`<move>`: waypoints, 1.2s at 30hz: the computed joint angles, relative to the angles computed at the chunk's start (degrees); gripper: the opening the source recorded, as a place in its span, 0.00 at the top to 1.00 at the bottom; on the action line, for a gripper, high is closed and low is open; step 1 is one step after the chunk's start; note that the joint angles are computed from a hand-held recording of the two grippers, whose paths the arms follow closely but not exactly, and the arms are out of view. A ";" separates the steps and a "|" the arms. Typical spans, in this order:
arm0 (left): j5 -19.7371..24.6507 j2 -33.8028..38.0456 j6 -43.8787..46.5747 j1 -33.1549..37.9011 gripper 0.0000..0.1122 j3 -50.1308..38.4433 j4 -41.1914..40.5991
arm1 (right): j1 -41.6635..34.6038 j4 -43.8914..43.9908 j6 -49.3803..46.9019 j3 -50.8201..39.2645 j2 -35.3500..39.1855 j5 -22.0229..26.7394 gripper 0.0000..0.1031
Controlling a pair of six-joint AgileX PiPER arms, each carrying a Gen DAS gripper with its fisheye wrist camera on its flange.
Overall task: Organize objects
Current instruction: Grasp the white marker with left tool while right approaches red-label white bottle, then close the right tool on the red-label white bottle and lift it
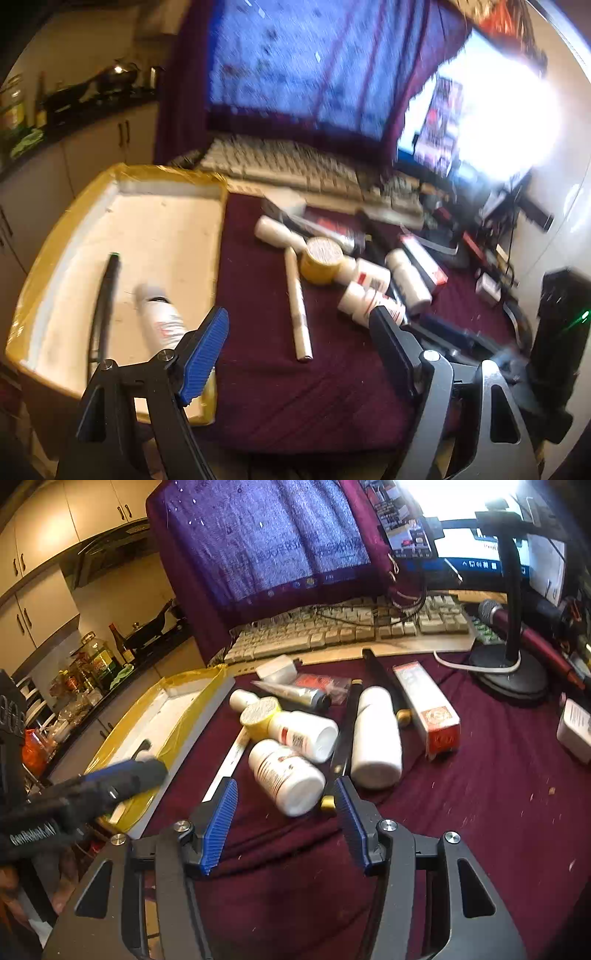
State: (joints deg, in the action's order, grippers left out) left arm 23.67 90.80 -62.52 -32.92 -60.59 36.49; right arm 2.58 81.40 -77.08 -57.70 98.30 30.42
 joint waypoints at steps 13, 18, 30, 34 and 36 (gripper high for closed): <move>3.24 3.86 3.74 0.73 0.35 -4.36 -5.24 | 5.73 -13.29 10.75 -2.33 1.99 -6.03 0.64; 5.36 7.44 6.07 0.60 0.35 -8.81 -5.29 | 2.90 -12.00 10.62 -0.75 0.49 -4.37 0.65; 14.81 20.65 19.48 1.96 0.91 -22.96 -12.67 | 4.94 -13.21 11.51 -0.63 0.02 -5.34 0.64; 11.43 16.06 19.32 1.51 0.91 -16.32 -13.05 | 6.58 -13.30 9.81 -0.47 -0.83 -7.00 0.57; 8.42 12.43 16.87 1.09 0.91 -11.77 -11.64 | 7.60 -15.17 11.85 -1.55 0.40 -7.95 0.56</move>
